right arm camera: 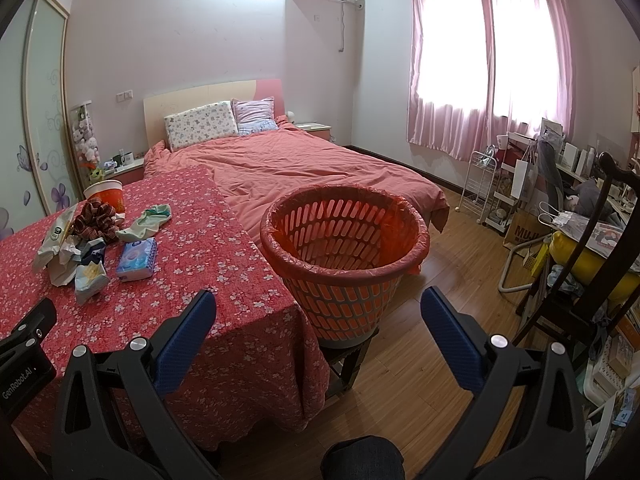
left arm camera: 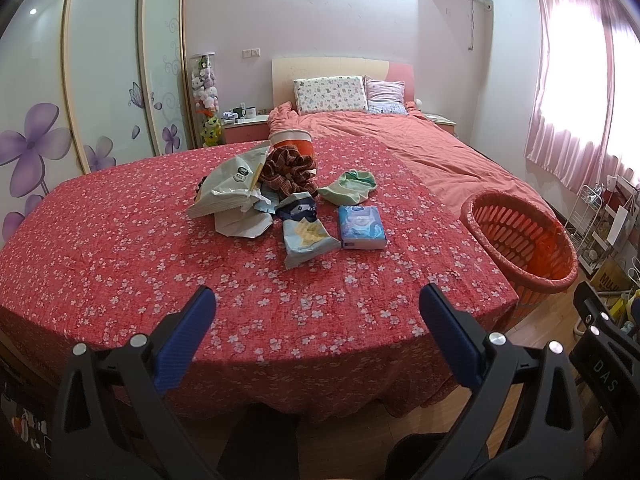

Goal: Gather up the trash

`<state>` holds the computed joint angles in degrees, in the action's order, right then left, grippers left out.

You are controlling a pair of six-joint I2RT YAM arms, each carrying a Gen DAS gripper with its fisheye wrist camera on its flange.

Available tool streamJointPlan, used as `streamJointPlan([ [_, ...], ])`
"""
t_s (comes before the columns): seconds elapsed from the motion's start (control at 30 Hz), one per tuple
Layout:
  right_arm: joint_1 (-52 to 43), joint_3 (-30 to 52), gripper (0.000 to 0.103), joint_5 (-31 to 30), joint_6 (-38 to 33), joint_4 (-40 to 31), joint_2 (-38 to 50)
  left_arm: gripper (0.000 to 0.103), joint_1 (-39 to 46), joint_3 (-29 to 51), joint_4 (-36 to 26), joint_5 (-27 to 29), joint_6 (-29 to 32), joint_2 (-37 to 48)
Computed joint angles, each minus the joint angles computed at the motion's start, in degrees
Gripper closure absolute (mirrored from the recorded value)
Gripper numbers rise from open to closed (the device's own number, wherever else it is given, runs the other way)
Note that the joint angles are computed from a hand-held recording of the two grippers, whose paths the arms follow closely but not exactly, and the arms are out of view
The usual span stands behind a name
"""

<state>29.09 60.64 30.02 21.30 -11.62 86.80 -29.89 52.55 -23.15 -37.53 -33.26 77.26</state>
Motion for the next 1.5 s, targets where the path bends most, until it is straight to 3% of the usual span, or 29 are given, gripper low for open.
streamJointPlan([
  [1.17, -0.2, -0.6, 0.002, -0.2, -0.1, 0.4, -0.1, 0.004, -0.3, -0.1, -0.2, 0.1, -0.9, 0.3],
  [1.37, -0.1, 2.1, 0.002, -2.1, -0.3, -0.2, 3.1, 0.004, 3.9, -2.4, 2.2, 2.4, -0.3, -1.3],
  [1.5, 0.8, 6.4, 0.002, -4.2, -1.3, -0.5, 7.1, 0.004, 10.5, -3.5, 4.2, 7.2, 1.9, -1.9],
])
